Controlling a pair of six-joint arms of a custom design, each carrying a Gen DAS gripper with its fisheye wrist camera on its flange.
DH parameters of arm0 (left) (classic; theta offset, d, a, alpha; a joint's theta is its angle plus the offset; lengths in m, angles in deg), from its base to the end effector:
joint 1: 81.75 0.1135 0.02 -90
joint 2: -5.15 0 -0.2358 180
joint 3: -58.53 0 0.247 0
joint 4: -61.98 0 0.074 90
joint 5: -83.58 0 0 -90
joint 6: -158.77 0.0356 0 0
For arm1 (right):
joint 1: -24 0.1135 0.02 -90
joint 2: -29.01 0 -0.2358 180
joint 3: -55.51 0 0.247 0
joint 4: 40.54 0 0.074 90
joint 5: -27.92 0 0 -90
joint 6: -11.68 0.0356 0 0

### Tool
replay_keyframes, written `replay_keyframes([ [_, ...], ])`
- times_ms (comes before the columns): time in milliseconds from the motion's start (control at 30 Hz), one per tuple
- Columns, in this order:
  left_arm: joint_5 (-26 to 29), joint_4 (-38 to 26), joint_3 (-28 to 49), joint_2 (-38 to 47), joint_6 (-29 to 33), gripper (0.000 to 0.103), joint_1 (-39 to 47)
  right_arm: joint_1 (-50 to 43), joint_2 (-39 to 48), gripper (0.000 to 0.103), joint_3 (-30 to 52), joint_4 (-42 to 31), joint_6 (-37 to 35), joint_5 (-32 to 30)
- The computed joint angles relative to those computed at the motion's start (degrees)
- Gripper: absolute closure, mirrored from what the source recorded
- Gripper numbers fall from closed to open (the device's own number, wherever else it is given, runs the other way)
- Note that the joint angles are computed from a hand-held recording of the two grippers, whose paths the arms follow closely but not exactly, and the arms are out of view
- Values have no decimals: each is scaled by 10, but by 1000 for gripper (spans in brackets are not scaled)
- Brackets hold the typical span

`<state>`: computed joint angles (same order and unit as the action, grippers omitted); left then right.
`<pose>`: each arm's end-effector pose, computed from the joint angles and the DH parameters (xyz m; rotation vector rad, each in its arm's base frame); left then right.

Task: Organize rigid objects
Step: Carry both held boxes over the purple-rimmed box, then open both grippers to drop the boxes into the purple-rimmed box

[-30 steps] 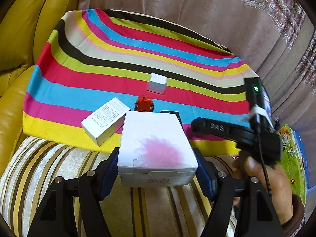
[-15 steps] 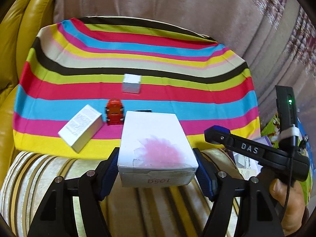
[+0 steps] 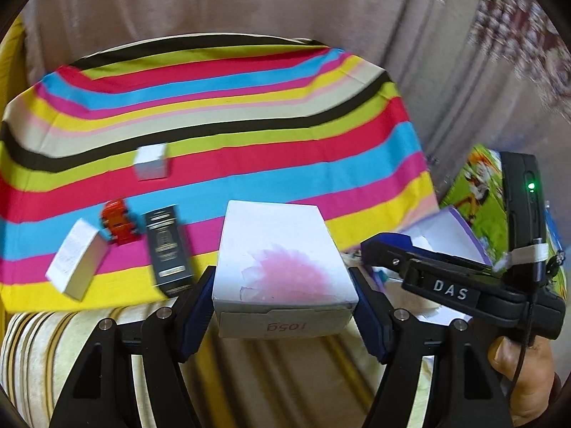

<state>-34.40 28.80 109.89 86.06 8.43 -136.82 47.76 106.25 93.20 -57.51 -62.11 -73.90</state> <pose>0.1545 -0.1921 0.1308 -0.2635 2.4680 -0.1782 0.1970 0.0947 0.0954 -0.2532 2.6020 0.5228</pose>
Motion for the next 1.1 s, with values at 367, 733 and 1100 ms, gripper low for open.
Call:
replay_keyframes([
  [367, 56, 54, 107, 122, 86, 32, -9, -168, -38, 46, -50, -15, -85, -36],
  [733, 123, 83, 218, 232, 138, 32, -11, -335, -43, 46, -59, -35, -183, -61],
  [1100, 183, 122, 265, 290, 142, 30, 0, -402, -60, 46, -48, -52, -216, -52],
])
